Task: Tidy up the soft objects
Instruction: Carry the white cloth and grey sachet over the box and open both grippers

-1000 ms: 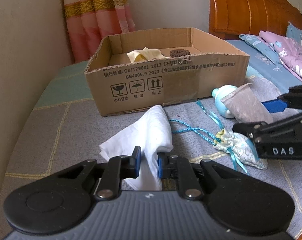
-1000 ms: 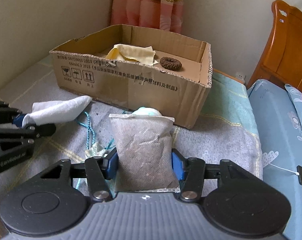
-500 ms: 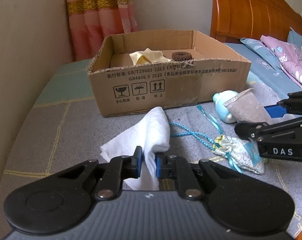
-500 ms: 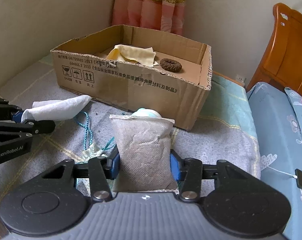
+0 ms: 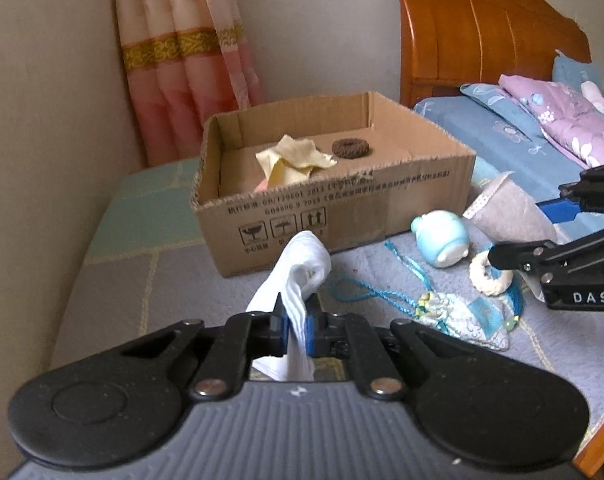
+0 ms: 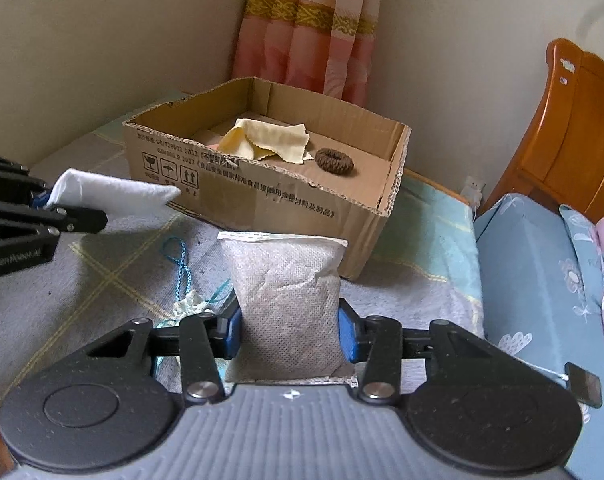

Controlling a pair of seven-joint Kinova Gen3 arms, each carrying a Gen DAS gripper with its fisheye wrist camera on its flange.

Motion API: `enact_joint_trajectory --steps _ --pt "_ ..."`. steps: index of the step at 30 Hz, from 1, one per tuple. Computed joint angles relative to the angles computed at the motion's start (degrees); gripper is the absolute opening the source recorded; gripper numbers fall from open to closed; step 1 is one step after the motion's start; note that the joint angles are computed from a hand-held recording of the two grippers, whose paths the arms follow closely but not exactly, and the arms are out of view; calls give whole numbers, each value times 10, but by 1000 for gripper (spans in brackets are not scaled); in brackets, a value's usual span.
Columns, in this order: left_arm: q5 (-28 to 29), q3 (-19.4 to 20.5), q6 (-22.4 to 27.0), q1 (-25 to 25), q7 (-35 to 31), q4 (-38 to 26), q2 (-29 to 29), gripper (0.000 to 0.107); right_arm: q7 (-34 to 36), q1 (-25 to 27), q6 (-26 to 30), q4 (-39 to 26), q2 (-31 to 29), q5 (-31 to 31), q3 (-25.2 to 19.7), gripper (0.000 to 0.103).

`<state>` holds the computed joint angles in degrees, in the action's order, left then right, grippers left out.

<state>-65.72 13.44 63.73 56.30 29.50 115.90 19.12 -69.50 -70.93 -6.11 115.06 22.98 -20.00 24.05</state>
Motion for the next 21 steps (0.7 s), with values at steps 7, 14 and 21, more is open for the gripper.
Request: enact_joint_trajectory --steps 7,14,21 --pt "-1 10 41 9 -22 -5 -19 6 4 -7 17 -3 -21 23 10 51" --pt "-8 21 68 4 -28 -3 -38 6 13 -19 27 -40 -26 51 32 51" --pt "-7 30 88 -3 -33 -3 -49 6 -23 46 73 -156 16 102 -12 51"
